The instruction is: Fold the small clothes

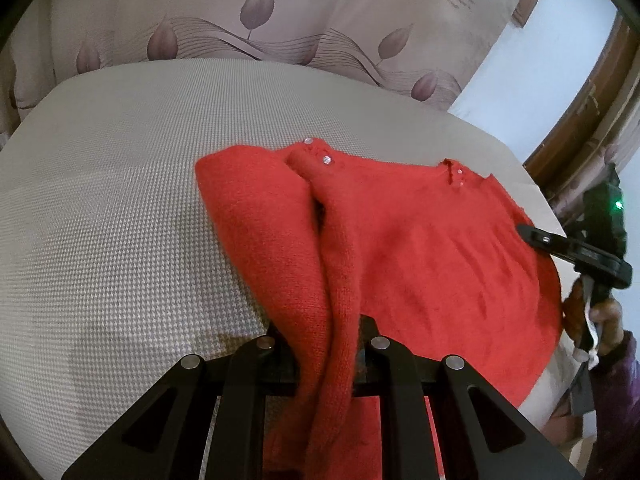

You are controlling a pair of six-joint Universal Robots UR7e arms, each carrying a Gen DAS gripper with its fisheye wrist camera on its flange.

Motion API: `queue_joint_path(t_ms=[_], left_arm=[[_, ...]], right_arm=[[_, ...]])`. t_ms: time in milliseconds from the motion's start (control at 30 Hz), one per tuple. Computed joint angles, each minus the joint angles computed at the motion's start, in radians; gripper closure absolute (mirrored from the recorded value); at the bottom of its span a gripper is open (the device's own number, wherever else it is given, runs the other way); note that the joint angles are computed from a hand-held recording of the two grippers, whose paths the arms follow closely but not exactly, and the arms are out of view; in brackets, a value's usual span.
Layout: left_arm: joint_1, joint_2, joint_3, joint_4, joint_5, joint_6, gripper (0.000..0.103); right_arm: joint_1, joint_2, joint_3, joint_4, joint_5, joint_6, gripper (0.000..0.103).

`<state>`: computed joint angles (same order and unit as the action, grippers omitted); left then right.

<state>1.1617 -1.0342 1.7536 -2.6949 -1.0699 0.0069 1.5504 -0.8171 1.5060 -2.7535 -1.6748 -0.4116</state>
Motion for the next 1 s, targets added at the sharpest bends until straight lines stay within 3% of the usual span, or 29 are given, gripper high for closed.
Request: queue_joint_path(t_ms=[67,233,533,833,1000], left_arm=[[-0.005,0.001,0.004,-0.002,0.012,0.002,0.088],[-0.012,0.003,0.004,-0.001,0.034,0.011,0.088],[-0.033,0.001,-0.003,0.025,0.062,0.021,0.088],[-0.054,0.009,-0.098,0.203,0.012,-0.077,0.088],[-0.098,0.037,-0.156,0.298,0.001,-0.131,0.088]], right_arm=[[-0.002,0.023,-0.027,0.021,-0.024,0.026,0.081],[-0.011,0.008,-0.019,0.043,0.002,0.046,0.08],[-0.033,-0.102,0.158,-0.089,0.165,-0.015,0.075],[-0.07,-0.133,0.218,-0.066,0.225,-0.038,0.073],[-0.087,-0.14,0.224,-0.046,0.307,-0.042,0.073]])
